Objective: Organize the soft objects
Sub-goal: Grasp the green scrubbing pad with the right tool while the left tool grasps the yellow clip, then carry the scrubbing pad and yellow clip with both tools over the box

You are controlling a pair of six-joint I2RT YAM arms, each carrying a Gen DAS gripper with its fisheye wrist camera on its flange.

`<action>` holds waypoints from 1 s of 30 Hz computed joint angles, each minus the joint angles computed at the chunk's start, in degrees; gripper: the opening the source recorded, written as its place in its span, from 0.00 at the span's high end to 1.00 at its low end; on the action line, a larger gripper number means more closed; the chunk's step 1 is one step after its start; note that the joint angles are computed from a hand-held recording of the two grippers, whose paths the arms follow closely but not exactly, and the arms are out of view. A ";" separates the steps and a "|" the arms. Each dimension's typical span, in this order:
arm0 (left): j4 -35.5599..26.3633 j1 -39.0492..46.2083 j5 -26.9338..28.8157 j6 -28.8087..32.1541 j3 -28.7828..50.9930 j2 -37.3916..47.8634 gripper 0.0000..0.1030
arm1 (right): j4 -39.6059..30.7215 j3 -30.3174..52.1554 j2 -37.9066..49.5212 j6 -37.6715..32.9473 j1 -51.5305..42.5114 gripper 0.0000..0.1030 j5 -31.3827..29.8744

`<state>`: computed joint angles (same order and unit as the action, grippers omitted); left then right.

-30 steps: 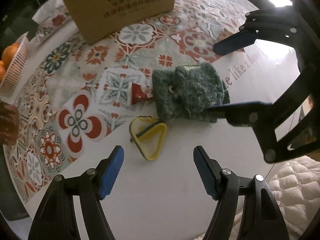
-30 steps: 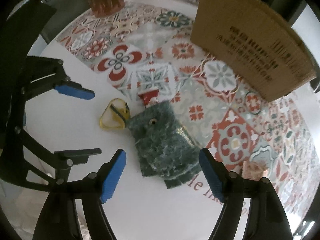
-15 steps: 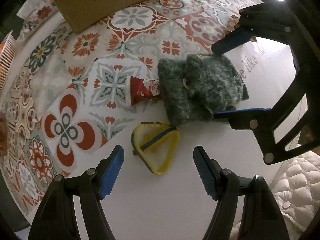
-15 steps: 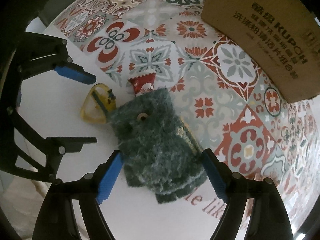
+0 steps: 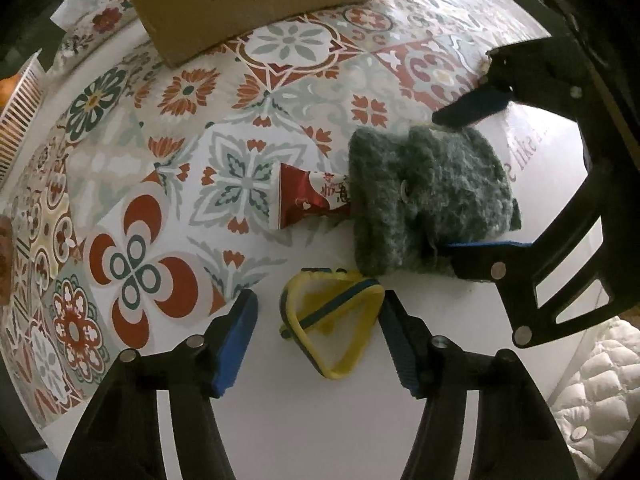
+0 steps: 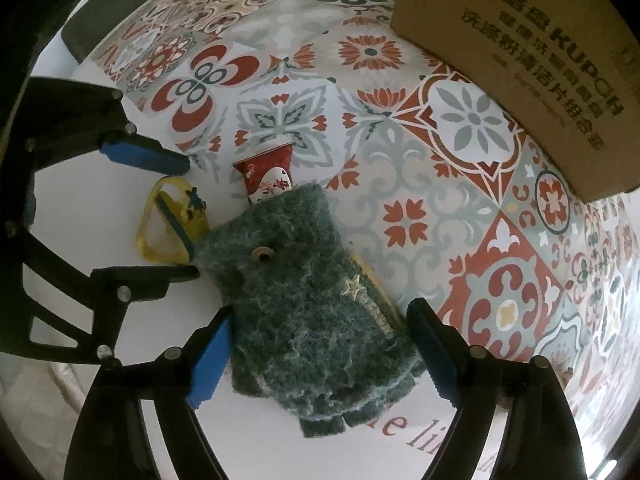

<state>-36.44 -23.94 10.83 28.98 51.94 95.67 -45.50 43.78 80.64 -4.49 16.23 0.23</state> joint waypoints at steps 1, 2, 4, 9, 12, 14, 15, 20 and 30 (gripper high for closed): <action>0.93 -0.33 -0.12 -0.49 -0.51 -0.18 0.47 | 0.60 -0.69 -0.62 0.60 0.05 0.19 0.11; 1.61 -0.24 -0.26 -0.70 -1.23 -0.86 0.51 | 1.28 -1.16 -0.90 1.52 0.50 0.20 0.33; 2.67 0.40 -0.11 -0.75 -3.05 -2.63 0.55 | 2.00 -2.78 -2.92 2.94 0.92 0.24 0.81; 4.87 1.61 1.59 -1.71 -6.91 -5.90 0.60 | 1.83 -6.49 -8.86 6.47 0.79 0.42 1.17; 6.41 3.17 3.28 -2.35 -9.62 -7.40 0.60 | 1.45 -8.94 -13.01 9.12 0.75 0.52 0.56; 6.84 4.28 4.58 -3.09 -11.01 -8.57 0.61 | 1.37 -10.41 -15.89 11.07 0.36 0.57 0.20; 6.79 5.29 5.93 -3.57 -11.42 -8.79 0.61 | 1.33 -11.05 -17.16 11.79 0.08 0.59 -0.31; 4.32 8.65 9.60 -6.31 -14.40 -14.51 0.62 | -0.50 -13.09 -23.74 13.79 -2.75 0.66 -1.99; 2.52 11.52 14.38 -13.93 -18.83 -25.42 0.66 | -5.69 -13.36 -36.31 20.91 -2.31 0.76 0.44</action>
<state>-33.91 -12.42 25.21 15.05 33.10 70.26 -51.19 30.43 44.32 16.41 13.92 0.67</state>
